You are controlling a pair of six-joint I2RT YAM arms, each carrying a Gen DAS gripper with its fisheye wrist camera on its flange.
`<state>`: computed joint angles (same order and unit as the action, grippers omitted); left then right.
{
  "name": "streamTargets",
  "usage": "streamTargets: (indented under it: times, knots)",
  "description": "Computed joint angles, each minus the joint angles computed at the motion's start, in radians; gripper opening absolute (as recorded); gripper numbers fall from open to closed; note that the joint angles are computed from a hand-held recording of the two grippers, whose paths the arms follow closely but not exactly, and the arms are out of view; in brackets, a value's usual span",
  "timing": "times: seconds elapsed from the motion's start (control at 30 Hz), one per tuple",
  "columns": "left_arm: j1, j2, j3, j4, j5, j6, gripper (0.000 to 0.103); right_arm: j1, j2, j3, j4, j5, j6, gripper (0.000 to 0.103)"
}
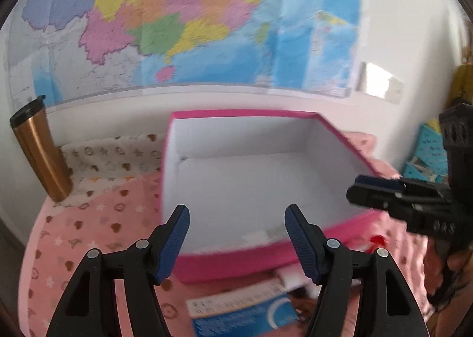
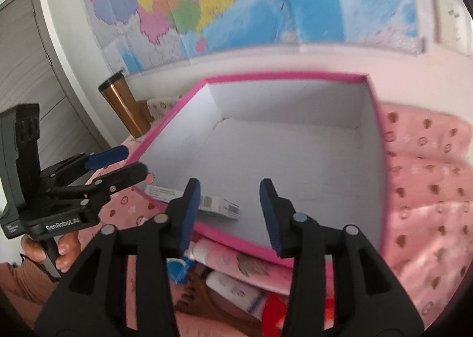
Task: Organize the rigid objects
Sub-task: 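Move the right tool to the red corkscrew tool and grasp it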
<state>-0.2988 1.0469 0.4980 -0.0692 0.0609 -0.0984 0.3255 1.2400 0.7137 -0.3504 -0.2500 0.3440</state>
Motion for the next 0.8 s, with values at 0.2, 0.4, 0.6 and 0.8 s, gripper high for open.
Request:
streamTargets:
  times: [0.2, 0.4, 0.6, 0.8]
  knots:
    - [-0.081, -0.122, -0.092, -0.024, 0.051, -0.014, 0.075, -0.098, -0.242, -0.085, -0.157, 0.011, -0.022, 0.049]
    - [-0.193, -0.105, -0.137, -0.016, 0.043, -0.050, 0.075, -0.117, -0.365, -0.163, -0.286, 0.037, -0.031, 0.049]
    - [-0.289, 0.030, -0.131, 0.053, 0.099, -0.086, 0.075, -0.181, -0.444, -0.257, -0.334, 0.047, -0.025, 0.049]
    - [-0.373, 0.190, -0.079, 0.119, 0.175, -0.109, 0.075, -0.293, -0.438, -0.314, -0.315, -0.013, -0.075, 0.049]
